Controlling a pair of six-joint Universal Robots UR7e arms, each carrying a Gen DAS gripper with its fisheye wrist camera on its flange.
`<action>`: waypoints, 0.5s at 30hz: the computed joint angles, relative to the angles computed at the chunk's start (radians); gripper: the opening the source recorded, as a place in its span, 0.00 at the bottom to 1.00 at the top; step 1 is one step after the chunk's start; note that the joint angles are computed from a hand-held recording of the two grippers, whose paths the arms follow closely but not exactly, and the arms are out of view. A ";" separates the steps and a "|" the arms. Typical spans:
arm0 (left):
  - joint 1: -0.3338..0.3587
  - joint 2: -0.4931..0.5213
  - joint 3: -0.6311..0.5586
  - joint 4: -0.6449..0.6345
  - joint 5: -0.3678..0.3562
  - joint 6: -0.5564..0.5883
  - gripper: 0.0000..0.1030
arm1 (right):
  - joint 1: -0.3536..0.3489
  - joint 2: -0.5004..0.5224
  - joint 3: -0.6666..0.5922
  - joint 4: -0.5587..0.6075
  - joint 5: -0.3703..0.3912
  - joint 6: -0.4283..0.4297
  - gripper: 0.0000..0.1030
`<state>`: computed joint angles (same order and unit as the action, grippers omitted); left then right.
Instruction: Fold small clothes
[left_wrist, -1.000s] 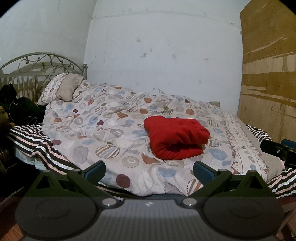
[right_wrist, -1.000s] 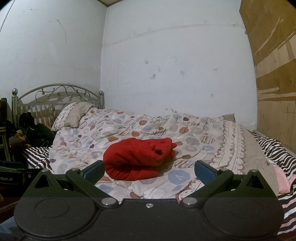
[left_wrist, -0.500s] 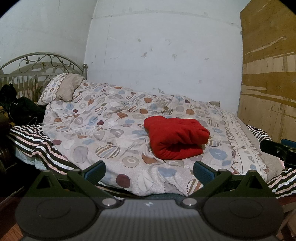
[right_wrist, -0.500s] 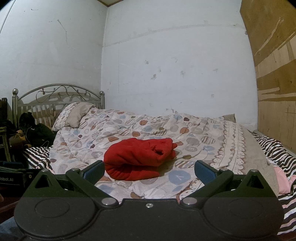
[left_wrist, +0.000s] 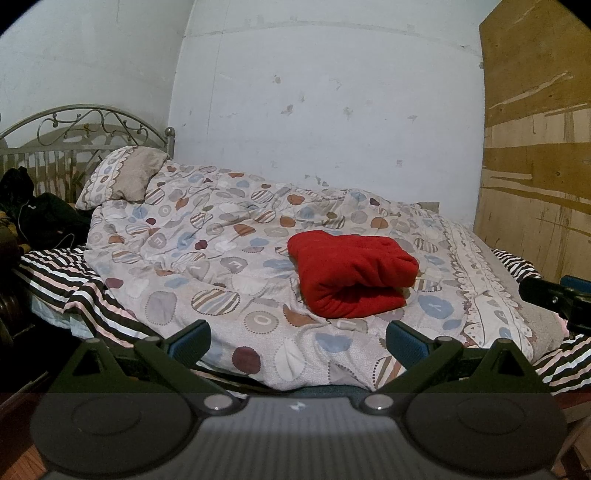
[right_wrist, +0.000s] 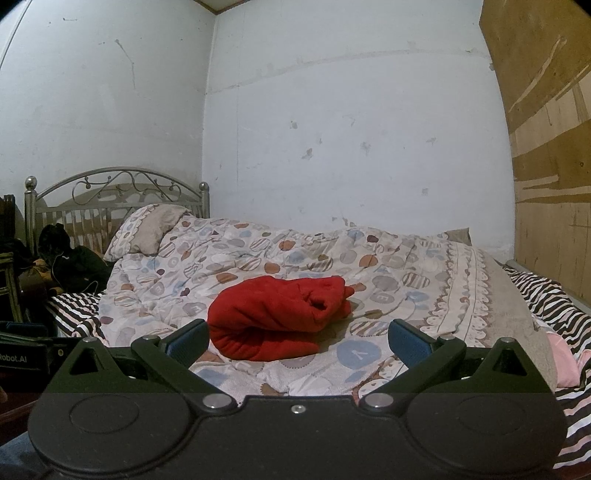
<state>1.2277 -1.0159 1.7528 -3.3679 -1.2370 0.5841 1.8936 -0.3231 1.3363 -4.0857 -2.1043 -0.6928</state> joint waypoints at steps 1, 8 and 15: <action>0.000 0.000 0.000 0.000 0.000 0.001 1.00 | 0.000 0.001 -0.001 0.001 0.000 0.001 1.00; 0.000 -0.001 0.000 -0.001 -0.002 -0.004 1.00 | 0.001 0.002 -0.003 0.000 -0.001 -0.001 1.00; 0.001 -0.002 -0.001 0.004 -0.002 -0.003 1.00 | 0.000 0.001 -0.002 0.000 0.000 -0.001 1.00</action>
